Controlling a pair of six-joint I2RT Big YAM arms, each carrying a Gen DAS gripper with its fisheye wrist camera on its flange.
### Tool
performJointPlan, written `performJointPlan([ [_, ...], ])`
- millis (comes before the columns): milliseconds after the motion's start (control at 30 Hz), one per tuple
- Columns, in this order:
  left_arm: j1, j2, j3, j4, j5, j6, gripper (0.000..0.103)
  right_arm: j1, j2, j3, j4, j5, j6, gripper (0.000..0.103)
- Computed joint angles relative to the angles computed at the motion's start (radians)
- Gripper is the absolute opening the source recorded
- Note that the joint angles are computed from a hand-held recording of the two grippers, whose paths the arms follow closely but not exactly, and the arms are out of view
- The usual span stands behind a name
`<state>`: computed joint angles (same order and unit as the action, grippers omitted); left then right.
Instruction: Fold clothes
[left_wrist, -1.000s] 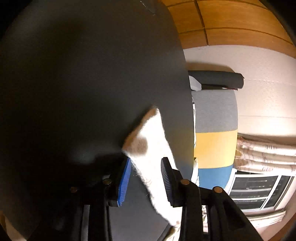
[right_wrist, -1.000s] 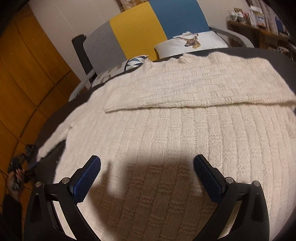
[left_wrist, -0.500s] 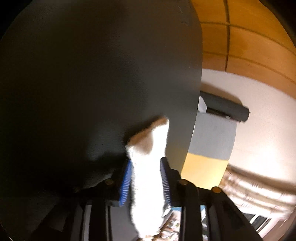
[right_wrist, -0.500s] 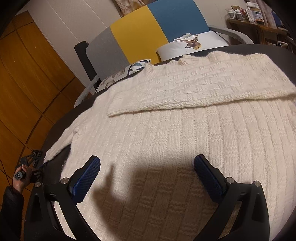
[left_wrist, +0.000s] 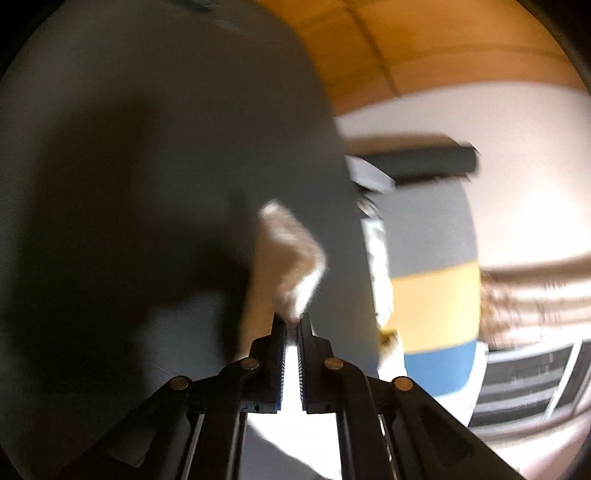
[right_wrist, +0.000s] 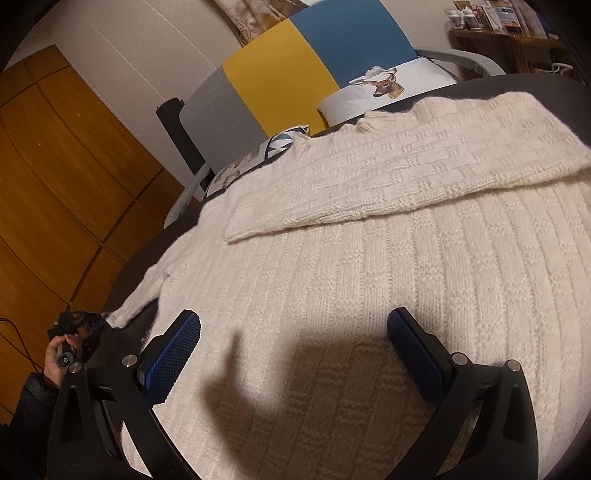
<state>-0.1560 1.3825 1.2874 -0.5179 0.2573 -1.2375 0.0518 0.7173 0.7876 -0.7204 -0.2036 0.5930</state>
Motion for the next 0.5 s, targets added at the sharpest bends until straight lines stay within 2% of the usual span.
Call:
performJointPlan([
  [133,-0.116,0.068,0.159,0.005,0.003,0.080,0.004,-0.001,-0.003,-0.001,0.002,-0.002,0.001,0.103],
  [267,-0.253,0.217,0.398,-0.039,0.021,0.161,0.004,-0.019,-0.018,-0.016,0.025,-0.034,0.013,0.103],
  [400,-0.392,0.382,0.649,-0.136,0.029,0.260,0.004,-0.035,-0.031,-0.027,0.045,-0.062,0.023,0.103],
  [500,-0.478,0.545,0.908,-0.265,0.042,0.361,0.004,-0.050,-0.040,-0.037,0.065,-0.087,0.032,0.103],
])
